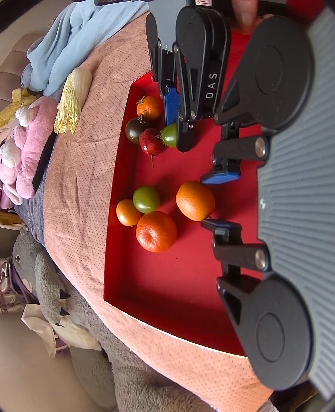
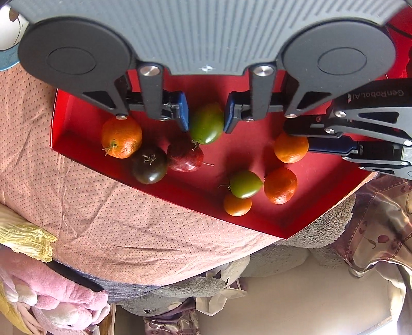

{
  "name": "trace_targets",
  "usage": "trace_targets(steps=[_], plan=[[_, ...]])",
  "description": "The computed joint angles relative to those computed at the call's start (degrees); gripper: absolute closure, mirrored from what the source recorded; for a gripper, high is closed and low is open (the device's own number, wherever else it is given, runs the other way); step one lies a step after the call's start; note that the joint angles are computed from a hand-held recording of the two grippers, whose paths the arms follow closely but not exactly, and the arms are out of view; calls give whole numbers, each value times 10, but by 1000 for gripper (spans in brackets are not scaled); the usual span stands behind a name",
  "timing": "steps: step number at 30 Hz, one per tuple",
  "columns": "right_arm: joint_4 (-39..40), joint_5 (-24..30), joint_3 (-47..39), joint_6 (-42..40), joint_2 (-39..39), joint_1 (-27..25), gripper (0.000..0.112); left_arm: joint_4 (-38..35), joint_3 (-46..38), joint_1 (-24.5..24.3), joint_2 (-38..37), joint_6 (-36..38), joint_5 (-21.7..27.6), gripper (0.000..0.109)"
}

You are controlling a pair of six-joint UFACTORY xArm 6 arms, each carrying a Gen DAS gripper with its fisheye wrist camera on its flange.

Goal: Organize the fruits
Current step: 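Grasp the green tomato with the right gripper while the left grasps a small tangerine, then carry the green tomato over the blue plate while the left gripper holds the tangerine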

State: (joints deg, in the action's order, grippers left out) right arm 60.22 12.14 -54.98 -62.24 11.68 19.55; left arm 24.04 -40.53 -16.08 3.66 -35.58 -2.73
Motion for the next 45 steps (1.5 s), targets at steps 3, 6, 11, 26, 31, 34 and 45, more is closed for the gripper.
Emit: trace_targets(steps=[3,6,11,26,31,34,45], plan=[[14,-7,18,-6,-16,1,79,42,-1,4,-3,-43,4,76],[35,-7,47,-15,-47,0,79,104,-4,10,-6,-100,7,76],[73,-8,104,-40,-107,-1,79,252,-14,19,-10,-244,18,76],[84,-14,224,-33,-261,3,79,377,2,-7,-57,-375,57,76],[82,-17,238,-26,-284,6,79,363,14,-16,-72,-362,68,76],[84,-17,244,-25,-295,5,79,360,18,-21,-80,-360,76,76],[83,-16,260,-23,-317,0,79,347,20,-36,-90,-350,87,76]])
